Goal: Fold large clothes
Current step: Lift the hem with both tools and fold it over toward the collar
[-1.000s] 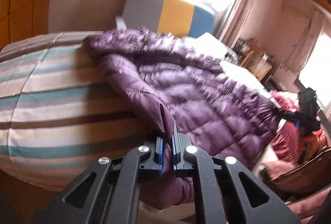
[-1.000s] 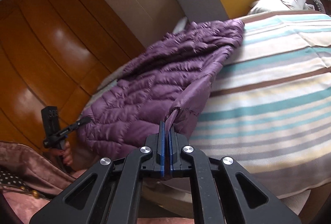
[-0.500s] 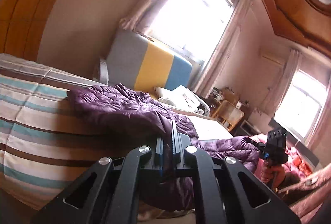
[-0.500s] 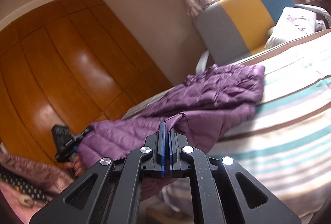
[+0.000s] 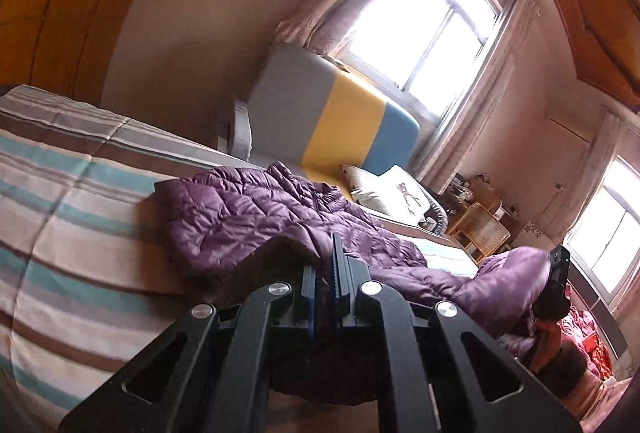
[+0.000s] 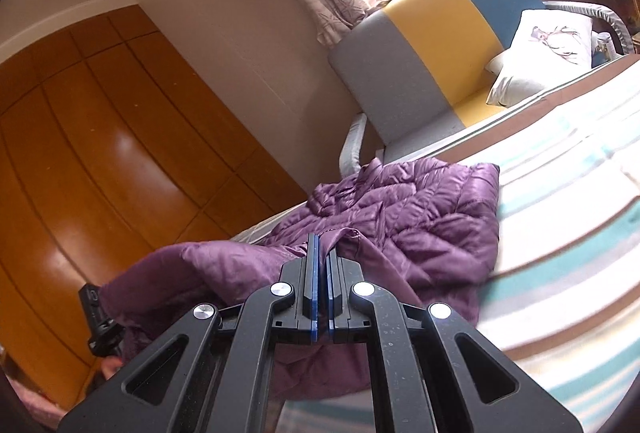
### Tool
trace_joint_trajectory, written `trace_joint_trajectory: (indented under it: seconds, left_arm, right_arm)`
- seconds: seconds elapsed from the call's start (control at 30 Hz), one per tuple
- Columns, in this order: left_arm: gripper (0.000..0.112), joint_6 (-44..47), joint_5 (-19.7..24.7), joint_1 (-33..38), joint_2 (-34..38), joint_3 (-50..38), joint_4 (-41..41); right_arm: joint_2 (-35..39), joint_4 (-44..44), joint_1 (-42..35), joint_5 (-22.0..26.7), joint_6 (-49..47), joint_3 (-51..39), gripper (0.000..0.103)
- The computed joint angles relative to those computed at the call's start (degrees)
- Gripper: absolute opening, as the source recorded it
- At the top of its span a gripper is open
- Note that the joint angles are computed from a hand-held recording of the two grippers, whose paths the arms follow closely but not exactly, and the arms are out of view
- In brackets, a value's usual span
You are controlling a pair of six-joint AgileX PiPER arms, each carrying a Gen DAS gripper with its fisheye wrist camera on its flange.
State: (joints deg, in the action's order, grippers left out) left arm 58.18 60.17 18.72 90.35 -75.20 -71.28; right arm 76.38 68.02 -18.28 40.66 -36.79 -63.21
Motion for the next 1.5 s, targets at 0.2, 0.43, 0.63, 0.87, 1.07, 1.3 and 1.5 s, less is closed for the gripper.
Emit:
trace_joint_trajectory:
  seconds: [0.2, 0.43, 0.63, 0.87, 1.07, 1.3, 1.5]
  left_arm:
    - [0.006, -6.53, -4.39, -5.08, 6.88, -9.15, 4.25]
    - [0.006, -17.82, -7.58, -10.57, 17.71, -23.03, 12.65]
    - [0.006, -30.89, -6.07, -13.56, 29.77, -39.14, 22.22]
    - [0.006, -40.31, -4.78, -16.51, 39.71, -53.05, 30.26]
    - [0.010, -44.22, -5.01, -17.94, 44.19, -57.32, 33.90]
    - [0.022, -46.23, -1.97, -16.69, 48.25, -61.16, 29.10]
    - [0.085, -42.30, -9.73, -14.67, 40.71, -48.39, 21.22]
  right_arm:
    - [7.66, -0.76, 0.39, -1.61, 2.65, -6.04, 0.003]
    - [18.51, -4.36, 1.33, -4.23, 9.07, -15.27, 0.003]
    - [26.74, -12.64, 2.40, -5.79, 16.79, -23.99, 0.003]
    - [33.18, -19.46, 4.03, -8.42, 23.80, -29.12, 0.003]
    - [36.41, -23.36, 5.29, -10.85, 27.74, -30.25, 0.003]
    - [38.84, -23.18, 5.24, -9.82, 28.41, -32.04, 0.009]
    - [32.74, -14.19, 4.44, -16.41, 21.97, -24.96, 0.085]
